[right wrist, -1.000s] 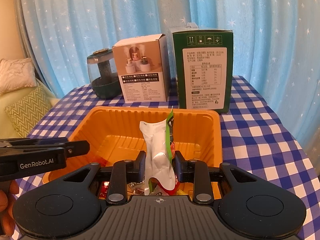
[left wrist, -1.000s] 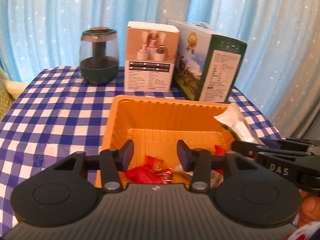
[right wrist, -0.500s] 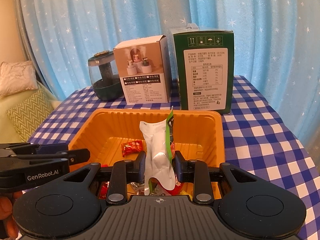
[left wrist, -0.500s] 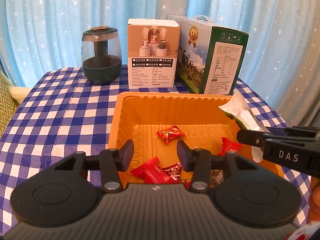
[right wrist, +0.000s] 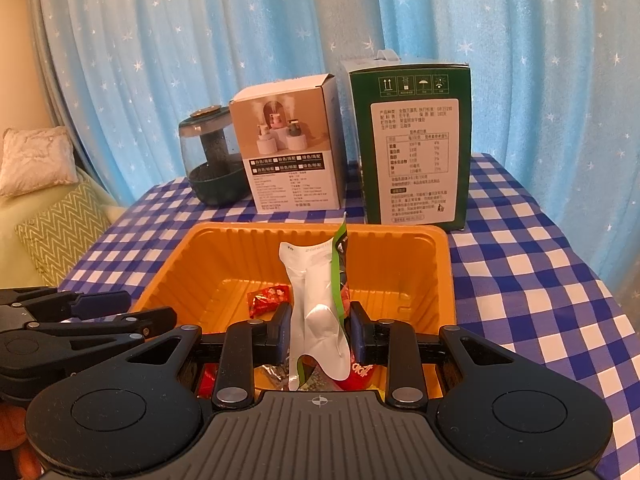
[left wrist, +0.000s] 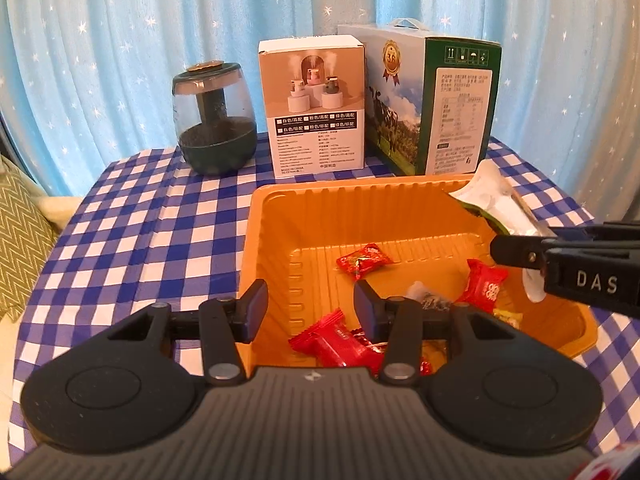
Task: Organize snacks
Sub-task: 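Lower the white-green bag into the tray and open the right tool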
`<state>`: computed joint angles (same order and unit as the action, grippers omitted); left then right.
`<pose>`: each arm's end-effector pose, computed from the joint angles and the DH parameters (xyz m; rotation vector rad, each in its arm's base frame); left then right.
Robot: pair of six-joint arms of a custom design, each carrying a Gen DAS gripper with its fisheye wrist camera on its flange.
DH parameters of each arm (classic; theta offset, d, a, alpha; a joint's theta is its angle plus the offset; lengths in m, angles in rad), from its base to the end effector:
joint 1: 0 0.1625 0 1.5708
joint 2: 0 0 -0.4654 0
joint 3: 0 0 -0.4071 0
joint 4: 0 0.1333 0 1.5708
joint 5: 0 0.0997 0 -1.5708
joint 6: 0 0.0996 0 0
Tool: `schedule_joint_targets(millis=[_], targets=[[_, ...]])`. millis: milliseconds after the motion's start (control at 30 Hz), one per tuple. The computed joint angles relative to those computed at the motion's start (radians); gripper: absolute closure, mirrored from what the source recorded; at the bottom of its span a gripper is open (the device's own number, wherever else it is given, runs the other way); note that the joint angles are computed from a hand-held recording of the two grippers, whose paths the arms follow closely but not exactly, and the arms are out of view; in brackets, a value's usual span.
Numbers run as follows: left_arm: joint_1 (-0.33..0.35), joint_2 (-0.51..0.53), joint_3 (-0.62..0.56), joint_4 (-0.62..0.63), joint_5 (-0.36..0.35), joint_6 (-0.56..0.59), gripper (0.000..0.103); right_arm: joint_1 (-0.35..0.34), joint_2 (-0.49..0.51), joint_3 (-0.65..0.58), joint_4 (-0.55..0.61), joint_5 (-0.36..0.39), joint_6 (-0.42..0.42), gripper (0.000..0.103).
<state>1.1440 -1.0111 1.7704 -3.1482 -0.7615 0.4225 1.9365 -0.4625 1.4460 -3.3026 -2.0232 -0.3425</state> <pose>-0.0865 -0.6864 0.3024 0.5279 2.1470 -0.9443 0.3614 -0.6927 0.0335 0.6627 -2.4517 0.9998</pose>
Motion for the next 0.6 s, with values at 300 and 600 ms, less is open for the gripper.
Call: schedule_joint_targets(millis=[300,600], targets=[[-0.002,0.003,0.001,-0.008,0.019,0.015,0.06,-0.003,0.004,-0.002,-0.018,0.016,-0.008,0.073],[0.0,-0.002,0.0,0.006,0.013,-0.007,0.06,-0.021,-0.006,0.005,-0.029,0.074,0.051,0.05]])
